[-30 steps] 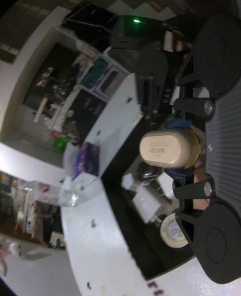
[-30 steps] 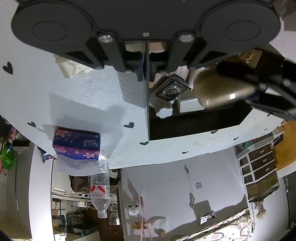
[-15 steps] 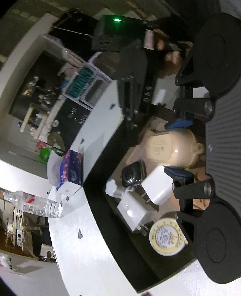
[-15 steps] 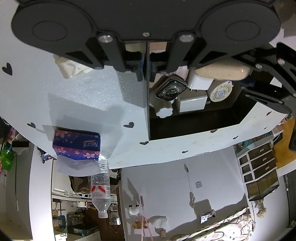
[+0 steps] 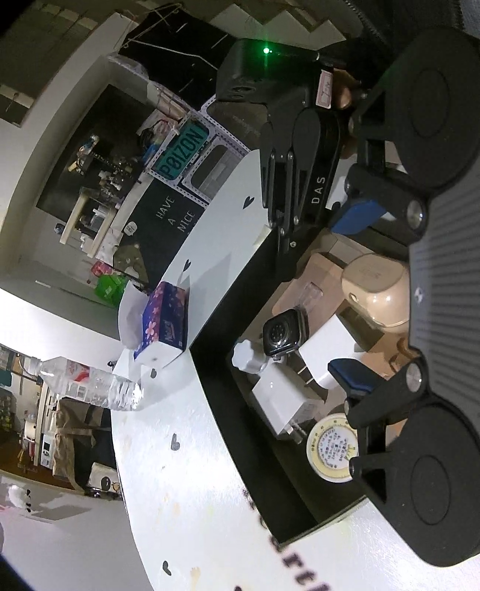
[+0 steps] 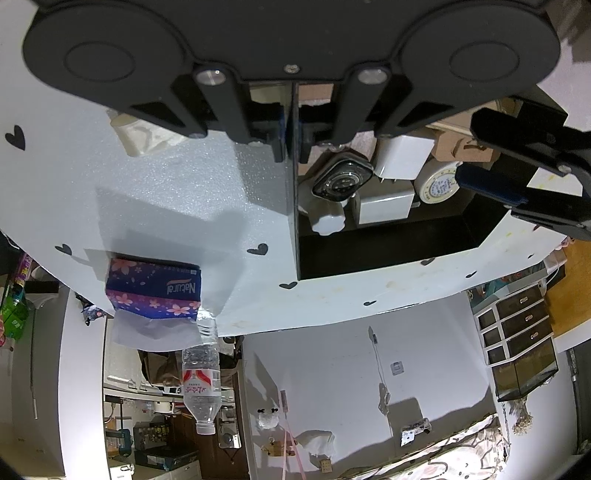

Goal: Organize rigid objects

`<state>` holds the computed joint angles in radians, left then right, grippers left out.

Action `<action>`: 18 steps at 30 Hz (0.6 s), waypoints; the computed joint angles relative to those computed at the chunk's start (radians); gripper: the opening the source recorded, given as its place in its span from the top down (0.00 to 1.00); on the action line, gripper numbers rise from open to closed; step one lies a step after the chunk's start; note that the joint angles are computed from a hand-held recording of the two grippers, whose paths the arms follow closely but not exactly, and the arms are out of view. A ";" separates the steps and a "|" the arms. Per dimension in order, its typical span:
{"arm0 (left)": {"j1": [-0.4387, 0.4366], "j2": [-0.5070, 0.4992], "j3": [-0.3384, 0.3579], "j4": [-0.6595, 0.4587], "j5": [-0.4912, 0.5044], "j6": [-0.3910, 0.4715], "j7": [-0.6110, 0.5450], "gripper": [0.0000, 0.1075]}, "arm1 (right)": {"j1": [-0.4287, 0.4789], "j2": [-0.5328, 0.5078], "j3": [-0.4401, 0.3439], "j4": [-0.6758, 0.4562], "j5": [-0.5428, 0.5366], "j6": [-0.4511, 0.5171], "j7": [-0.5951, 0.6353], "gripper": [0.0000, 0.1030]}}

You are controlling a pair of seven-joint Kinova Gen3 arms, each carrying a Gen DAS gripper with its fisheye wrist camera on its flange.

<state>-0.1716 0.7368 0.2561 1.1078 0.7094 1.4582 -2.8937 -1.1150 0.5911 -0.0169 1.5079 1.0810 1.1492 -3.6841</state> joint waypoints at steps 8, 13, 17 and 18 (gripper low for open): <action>-0.018 -0.053 -0.011 0.065 0.020 -0.040 -0.001 0.24 | 0.002 0.001 -0.002 -0.002 -0.003 0.001 0.007 0.94; -0.056 -0.150 -0.029 0.191 0.086 -0.136 -0.005 0.15 | 0.001 0.002 -0.001 -0.004 -0.005 0.002 0.011 0.94; -0.080 -0.228 -0.055 0.291 0.138 -0.215 -0.010 0.12 | -0.001 0.009 0.000 -0.020 -0.012 0.015 0.033 0.94; -0.084 -0.244 -0.062 0.311 0.150 -0.233 -0.005 0.11 | -0.002 0.011 0.000 -0.025 -0.015 0.020 0.040 0.94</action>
<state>-0.2559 0.4929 0.1938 1.4192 0.8598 1.2255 -2.8985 -1.1171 0.6016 -0.0165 1.4825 1.0657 1.1689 -3.6442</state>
